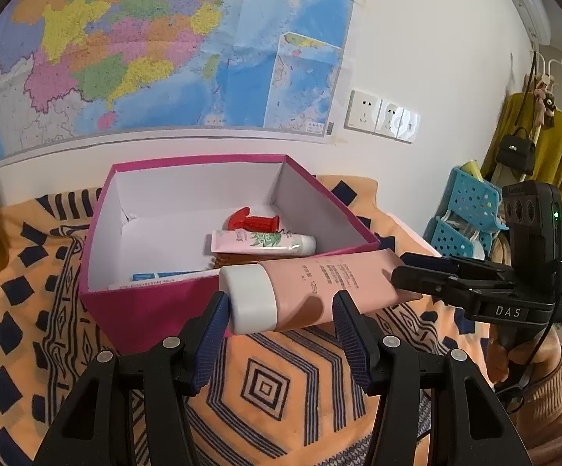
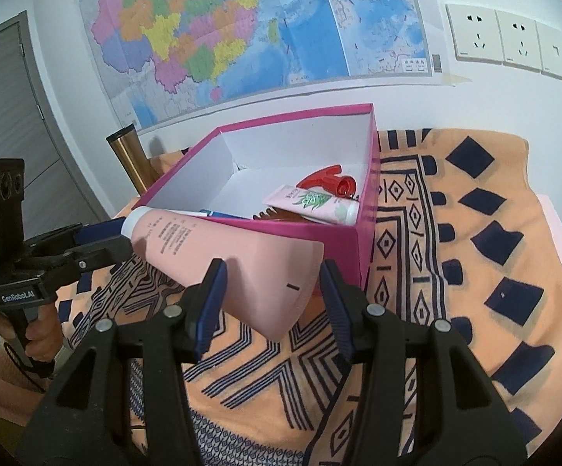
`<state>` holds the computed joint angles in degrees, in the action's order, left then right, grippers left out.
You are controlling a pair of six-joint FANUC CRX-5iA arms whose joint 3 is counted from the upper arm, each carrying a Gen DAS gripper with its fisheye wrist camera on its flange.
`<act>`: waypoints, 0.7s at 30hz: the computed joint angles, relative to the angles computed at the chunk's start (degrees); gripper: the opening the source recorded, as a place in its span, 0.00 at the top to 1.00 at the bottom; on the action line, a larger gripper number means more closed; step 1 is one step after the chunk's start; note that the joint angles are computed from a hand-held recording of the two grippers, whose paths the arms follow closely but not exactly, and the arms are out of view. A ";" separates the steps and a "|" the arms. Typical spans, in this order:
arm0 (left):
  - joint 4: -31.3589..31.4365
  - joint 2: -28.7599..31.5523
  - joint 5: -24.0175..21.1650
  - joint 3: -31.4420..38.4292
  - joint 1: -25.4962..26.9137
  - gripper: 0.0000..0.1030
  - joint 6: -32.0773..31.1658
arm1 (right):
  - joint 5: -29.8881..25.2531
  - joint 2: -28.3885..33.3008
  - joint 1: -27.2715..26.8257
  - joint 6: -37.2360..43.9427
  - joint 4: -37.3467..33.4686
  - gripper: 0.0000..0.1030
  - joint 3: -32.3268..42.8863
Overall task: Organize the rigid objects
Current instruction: 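Carry the pink tube over the magenta box with the right gripper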
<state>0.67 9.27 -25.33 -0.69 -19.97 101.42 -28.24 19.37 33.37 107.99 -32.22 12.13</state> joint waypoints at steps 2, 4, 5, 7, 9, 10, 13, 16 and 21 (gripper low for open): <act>-0.42 0.04 -0.06 0.23 -0.01 0.46 0.31 | -0.14 0.17 -0.11 0.29 -0.22 0.49 0.40; -0.96 0.10 -0.18 0.54 -0.07 0.46 0.68 | 0.09 0.24 -0.09 0.41 -0.17 0.49 0.54; -1.15 0.10 -0.16 0.65 -0.08 0.46 0.76 | 0.10 0.25 -0.15 0.62 -0.34 0.49 0.60; -1.49 0.22 -0.21 1.00 -0.08 0.46 0.84 | 0.15 0.34 -0.25 1.02 -0.63 0.49 0.81; -1.84 0.26 -0.14 1.27 -0.06 0.46 0.97 | 0.19 0.42 -0.35 1.39 -0.95 0.49 1.05; -2.16 0.32 -0.21 1.50 -0.09 0.46 1.18 | 0.10 0.55 -0.44 1.53 -1.08 0.49 1.29; -2.81 0.50 -0.33 2.05 -0.14 0.46 1.52 | -0.03 0.87 -0.68 2.01 -1.63 0.49 1.88; -3.44 0.63 -0.39 2.51 -0.18 0.46 1.85 | -0.08 1.13 -0.81 2.23 -1.78 0.49 2.34; -3.22 1.09 -0.27 3.13 0.11 0.46 1.60 | -0.56 1.65 -1.19 2.81 -2.48 0.49 3.34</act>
<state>-2.55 10.37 -25.60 2.45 -19.86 103.02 -28.81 21.01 32.18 110.80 -34.69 15.47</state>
